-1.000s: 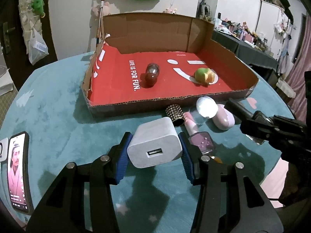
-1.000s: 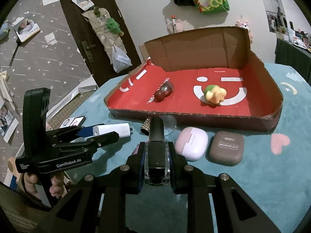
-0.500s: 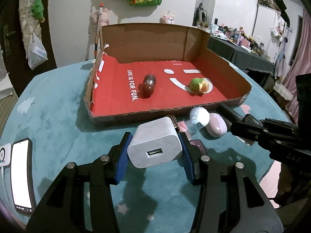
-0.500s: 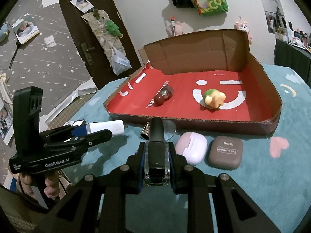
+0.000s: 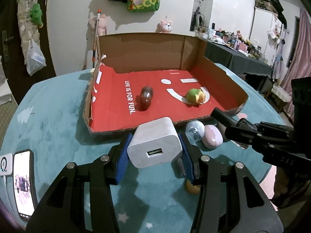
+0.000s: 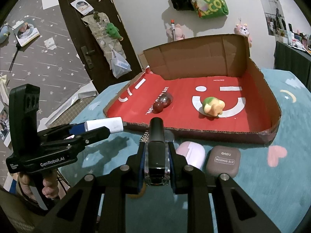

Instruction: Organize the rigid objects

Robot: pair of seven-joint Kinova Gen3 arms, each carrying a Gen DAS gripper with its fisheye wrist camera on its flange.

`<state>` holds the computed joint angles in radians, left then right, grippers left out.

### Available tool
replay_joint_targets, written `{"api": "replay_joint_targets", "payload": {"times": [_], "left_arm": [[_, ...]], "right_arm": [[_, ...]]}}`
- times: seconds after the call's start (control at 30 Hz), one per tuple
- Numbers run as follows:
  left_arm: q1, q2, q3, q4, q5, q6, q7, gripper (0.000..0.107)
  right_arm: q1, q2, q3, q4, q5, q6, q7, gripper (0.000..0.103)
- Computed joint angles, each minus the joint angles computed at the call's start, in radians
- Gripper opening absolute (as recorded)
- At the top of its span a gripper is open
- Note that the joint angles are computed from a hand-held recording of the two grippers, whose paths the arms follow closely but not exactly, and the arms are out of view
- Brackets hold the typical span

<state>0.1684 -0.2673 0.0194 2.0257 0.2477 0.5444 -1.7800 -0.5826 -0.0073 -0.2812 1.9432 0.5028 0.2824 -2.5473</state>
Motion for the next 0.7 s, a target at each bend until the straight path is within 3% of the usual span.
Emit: {"api": "replay_joint_targets", "payload": {"times": [0.2, 0.57, 0.7], "left_arm": [[0.006, 0.019, -0.002, -0.017, 0.005, -0.011, -0.012, 0.045], [-0.007, 0.109, -0.013, -0.089, 0.053, 0.009, -0.068, 0.045], [-0.02, 0.144, -0.001, -0.119, 0.064, 0.01, -0.086, 0.045]], "right_arm": [[0.0, 0.012, 0.01, -0.027, -0.029, 0.022, 0.045, 0.022], [0.012, 0.057, 0.053, -0.105, -0.184, 0.07, 0.225, 0.022], [0.004, 0.084, 0.075, -0.155, -0.175, 0.109, 0.245, 0.022]]}}
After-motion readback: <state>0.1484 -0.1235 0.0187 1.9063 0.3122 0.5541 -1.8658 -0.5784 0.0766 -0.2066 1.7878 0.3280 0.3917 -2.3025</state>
